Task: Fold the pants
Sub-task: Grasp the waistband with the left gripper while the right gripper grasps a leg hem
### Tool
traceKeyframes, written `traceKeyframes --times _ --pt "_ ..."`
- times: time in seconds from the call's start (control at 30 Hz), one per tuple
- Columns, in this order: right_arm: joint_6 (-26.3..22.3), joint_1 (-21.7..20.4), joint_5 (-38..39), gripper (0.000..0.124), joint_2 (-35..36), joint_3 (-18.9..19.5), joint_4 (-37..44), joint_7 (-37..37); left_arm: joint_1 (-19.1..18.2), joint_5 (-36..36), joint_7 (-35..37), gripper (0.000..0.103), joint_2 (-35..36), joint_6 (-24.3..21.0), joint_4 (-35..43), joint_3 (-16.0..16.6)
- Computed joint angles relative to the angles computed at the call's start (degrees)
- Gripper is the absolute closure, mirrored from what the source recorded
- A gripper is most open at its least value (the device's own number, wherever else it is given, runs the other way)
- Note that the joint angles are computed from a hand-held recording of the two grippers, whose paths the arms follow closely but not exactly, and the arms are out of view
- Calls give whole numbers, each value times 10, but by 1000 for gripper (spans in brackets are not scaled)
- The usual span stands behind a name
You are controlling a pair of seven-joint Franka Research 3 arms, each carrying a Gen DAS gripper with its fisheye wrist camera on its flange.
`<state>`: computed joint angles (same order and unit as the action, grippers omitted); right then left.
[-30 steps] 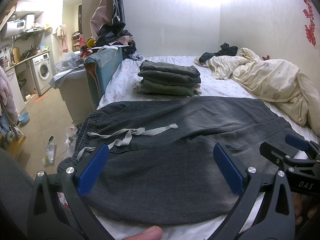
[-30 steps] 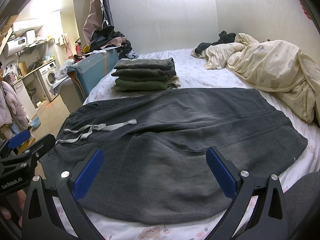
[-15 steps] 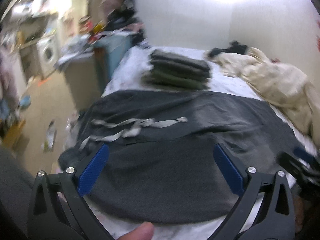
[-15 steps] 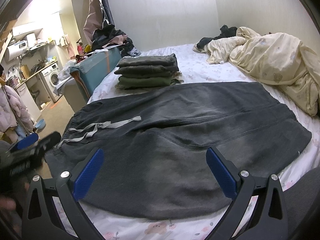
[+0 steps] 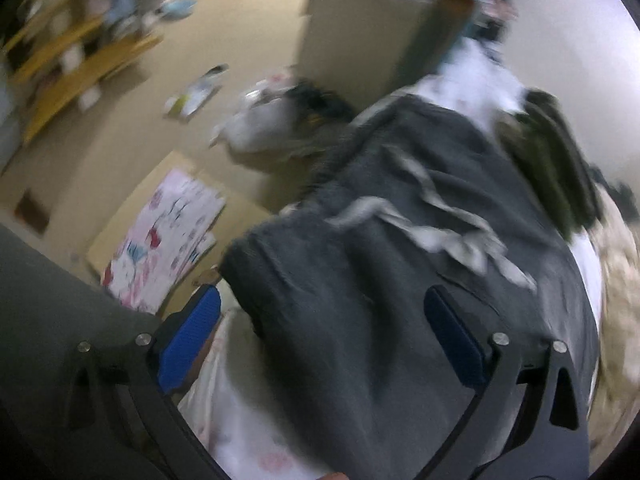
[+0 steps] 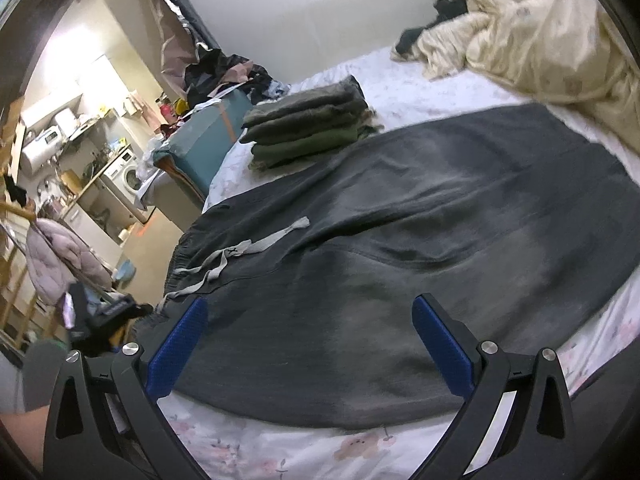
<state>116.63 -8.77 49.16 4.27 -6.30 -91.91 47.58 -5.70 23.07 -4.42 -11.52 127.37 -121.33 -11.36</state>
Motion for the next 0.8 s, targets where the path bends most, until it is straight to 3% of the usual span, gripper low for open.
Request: traceKeyframes --times 0.07,0.17,0.2,0.27,0.33,0.53,0.6,0.67,0.8 --pt "-16 -5 -2 21 16 -3 18 29 9 -5 -38 22 3 17 -25 6" --pt "-36 -14 -8 21 39 -3 46 67 18 -35 -77 45 -7 122 -89 22" --pt "-40 -17 -10 21 43 -2 51 75 21 -37 -87 48 -9 139 -98 20" --pt "-42 -22 -14 21 48 1 57 87 26 -15 -93 72 -6 125 -84 10" --pt "-42 -24 -16 21 51 4 61 91 24 12 -77 85 -1 93 -54 1" --pt "-41 -22 -31 21 50 11 57 77 5 49 48 90 22 -6 51 -6" --pt "-73 -25 -31 21 60 12 70 79 0 52 88 90 35 -44 88 -5" --pt "-133 -32 -32 21 77 12 89 105 -3 42 114 90 42 -56 108 0" --pt "-226 -50 11 21 72 7 36 250 -6 29 127 90 46 -78 125 3"
